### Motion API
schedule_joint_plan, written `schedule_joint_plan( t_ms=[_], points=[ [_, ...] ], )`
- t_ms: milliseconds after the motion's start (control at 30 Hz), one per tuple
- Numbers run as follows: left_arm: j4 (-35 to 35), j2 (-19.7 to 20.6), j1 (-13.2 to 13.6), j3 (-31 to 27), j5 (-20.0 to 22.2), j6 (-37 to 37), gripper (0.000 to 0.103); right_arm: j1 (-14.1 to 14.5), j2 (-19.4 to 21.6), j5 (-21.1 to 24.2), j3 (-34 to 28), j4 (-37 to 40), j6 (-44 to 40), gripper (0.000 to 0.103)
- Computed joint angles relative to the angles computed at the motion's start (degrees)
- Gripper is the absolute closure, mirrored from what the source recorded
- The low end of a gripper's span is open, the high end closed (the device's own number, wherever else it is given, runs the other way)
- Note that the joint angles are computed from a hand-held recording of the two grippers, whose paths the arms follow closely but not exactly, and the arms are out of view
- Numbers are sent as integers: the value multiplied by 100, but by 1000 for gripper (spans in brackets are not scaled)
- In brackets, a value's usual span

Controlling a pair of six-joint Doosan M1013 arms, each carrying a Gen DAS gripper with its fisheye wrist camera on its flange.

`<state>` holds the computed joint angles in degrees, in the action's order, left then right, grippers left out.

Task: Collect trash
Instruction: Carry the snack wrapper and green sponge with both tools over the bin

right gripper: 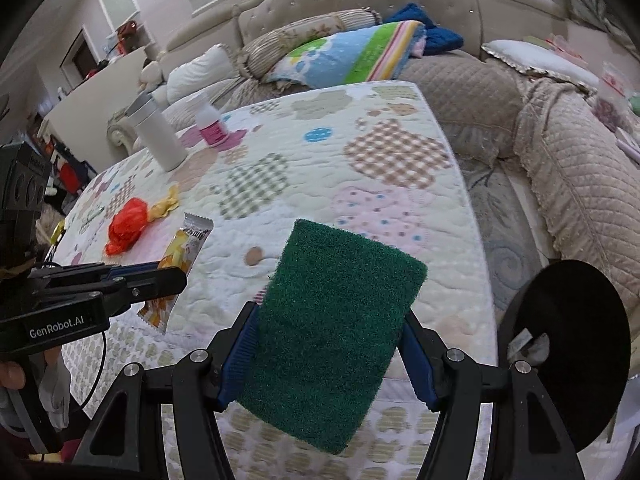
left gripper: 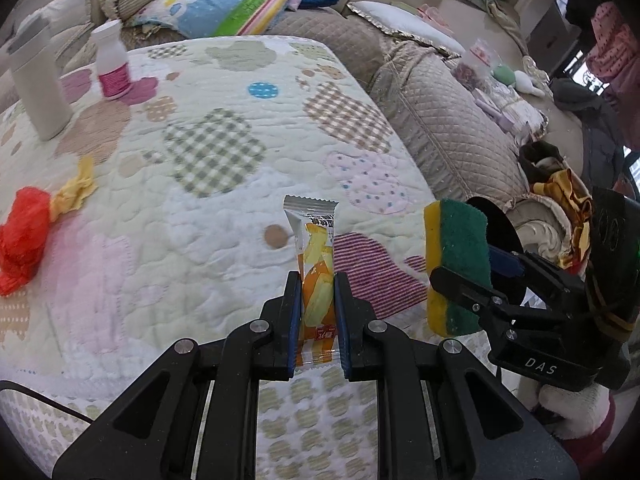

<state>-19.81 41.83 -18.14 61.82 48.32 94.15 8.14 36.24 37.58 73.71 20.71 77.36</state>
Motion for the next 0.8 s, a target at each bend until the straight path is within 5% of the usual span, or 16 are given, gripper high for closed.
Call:
schedule_joint_plan(
  t_ms=[800],
  points=[
    [89,780,-646,-1346,711,271,90,-740,-322,-429,603,-622,1125,38]
  ],
)
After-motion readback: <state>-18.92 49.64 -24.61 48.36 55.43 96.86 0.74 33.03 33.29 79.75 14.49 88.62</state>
